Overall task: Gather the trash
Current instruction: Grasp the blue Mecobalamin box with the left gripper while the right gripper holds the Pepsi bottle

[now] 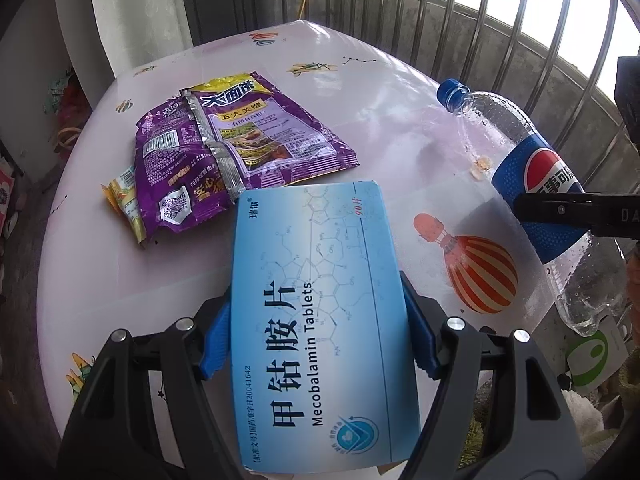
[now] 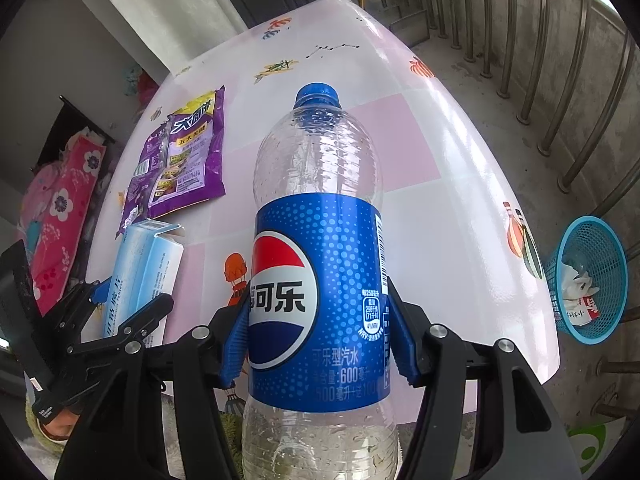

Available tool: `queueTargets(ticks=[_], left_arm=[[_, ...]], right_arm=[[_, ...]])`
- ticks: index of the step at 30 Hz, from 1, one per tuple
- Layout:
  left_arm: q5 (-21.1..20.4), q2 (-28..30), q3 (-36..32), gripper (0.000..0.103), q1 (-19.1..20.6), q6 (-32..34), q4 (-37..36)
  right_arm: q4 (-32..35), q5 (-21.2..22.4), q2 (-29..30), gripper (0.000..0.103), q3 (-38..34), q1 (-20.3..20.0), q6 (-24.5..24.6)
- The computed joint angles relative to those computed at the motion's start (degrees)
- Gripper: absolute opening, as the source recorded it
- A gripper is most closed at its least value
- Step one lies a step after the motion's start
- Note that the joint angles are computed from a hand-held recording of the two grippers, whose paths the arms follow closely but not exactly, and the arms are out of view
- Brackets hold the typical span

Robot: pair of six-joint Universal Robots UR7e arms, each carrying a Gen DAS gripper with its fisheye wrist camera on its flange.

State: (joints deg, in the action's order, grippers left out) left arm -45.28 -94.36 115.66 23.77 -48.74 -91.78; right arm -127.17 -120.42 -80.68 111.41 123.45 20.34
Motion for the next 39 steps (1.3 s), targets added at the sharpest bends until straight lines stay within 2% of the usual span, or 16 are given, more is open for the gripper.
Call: queueTargets(ticks=[12,28,34,39], left_arm=[[-0.03,0.09,0.09,0.068,-1.57,-0.37,0.19],[2.47,1.43,-1.34,0.068,-5.05,-0.34,1.69],[3.02,2.93,-2.16,0.068,-5.66,1.22,0.85],[3.11,5.10,-2.81,0.068,-5.71,4.96,-2.41]], right_arm=[[-0.47,0.06,-1.39,0.058,0.66,0.11,-0.08],[-2.93,0.27,-5.13,0.058,2.64,0.52,-0.44],[-4.12,0.45,-7.24,0.058,3.70,0.11,-0.63],[-5.04,0.04,-9.56,0.058,4.49,-0.32,-0.39]])
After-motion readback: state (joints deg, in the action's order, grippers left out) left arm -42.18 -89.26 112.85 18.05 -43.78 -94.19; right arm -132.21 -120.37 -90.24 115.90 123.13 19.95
